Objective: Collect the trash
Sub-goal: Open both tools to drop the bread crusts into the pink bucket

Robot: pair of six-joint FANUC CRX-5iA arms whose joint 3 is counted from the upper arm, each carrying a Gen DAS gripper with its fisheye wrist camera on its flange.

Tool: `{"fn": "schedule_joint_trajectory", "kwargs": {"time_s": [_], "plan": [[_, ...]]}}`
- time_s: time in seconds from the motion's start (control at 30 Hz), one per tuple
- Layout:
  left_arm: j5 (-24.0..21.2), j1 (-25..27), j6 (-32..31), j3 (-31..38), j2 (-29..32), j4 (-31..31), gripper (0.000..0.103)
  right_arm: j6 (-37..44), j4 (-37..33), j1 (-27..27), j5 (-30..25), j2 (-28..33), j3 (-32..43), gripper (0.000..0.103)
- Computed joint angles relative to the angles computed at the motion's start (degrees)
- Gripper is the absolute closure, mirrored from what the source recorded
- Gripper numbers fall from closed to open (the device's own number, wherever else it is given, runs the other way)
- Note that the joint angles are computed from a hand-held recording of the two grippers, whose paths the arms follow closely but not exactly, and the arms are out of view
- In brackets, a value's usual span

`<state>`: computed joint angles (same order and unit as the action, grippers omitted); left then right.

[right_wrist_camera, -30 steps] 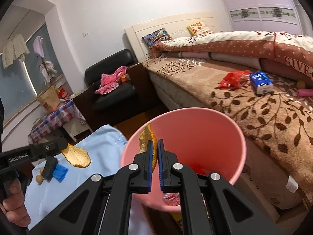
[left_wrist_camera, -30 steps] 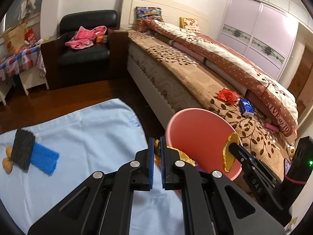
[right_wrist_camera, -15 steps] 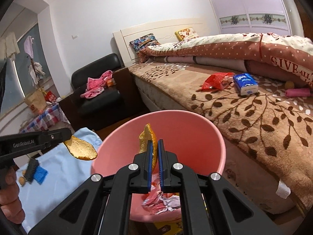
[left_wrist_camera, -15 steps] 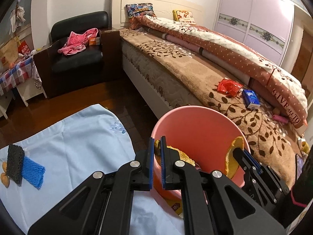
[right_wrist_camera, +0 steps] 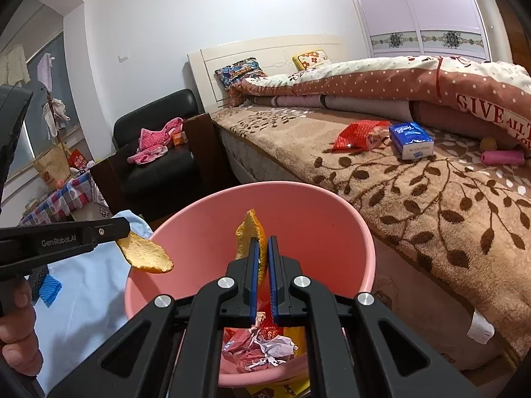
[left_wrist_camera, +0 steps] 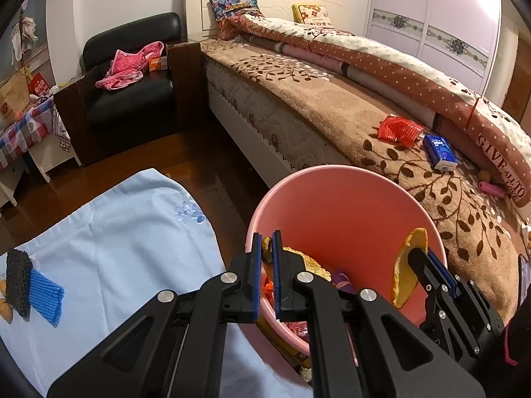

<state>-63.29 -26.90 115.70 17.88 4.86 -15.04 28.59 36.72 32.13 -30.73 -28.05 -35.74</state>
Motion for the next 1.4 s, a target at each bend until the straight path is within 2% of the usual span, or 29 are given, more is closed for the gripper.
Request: {"fn": "schedule_joint_trajectory", "kwargs": {"time_s": [0.53, 0.7, 0.87, 0.93, 1.0, 1.07, 1.4], "plan": [[0.2, 0.2, -0.6, -0.4, 1.0, 0.6, 0.098, 1.6, -2.3, -0.6, 0.6, 0.9, 0.5, 0.095], [0.5, 0.2, -0.8, -0.9, 0.8, 1.1, 0.098, 0.3, -1.4, -0.8, 1.0, 0.8, -0.2, 0.077], [0.5, 0.5, -1.3, -1.1, 0.8, 1.9, 0.097, -1.3, -0.2, -0.9, 1.1, 0.4, -0.8, 0.066], [0.7, 0.7, -1.6, -1.4, 0.7, 2.4, 0.094, -1.4, -0.3, -1.1, 1.1, 0.4, -0.8, 0.064], [1.2, 0.8, -1.8, -1.9, 0.4, 2.9, 0.079, -1.3, -0.5, -1.1, 1.0, 0.4, -0.7, 0.063], [1.6, 1.0, -1.8, -2.3, 0.1, 3.3, 0.073, -0.9, -1.0, -1.1, 0.8, 0.4, -0.5, 0.063], [1.7, 1.6, -1.0, -3.8, -2.1, 3.0, 0.073, -1.0, -0.5, -0.8, 0.5, 0.3, -0.7, 0.060]]}}
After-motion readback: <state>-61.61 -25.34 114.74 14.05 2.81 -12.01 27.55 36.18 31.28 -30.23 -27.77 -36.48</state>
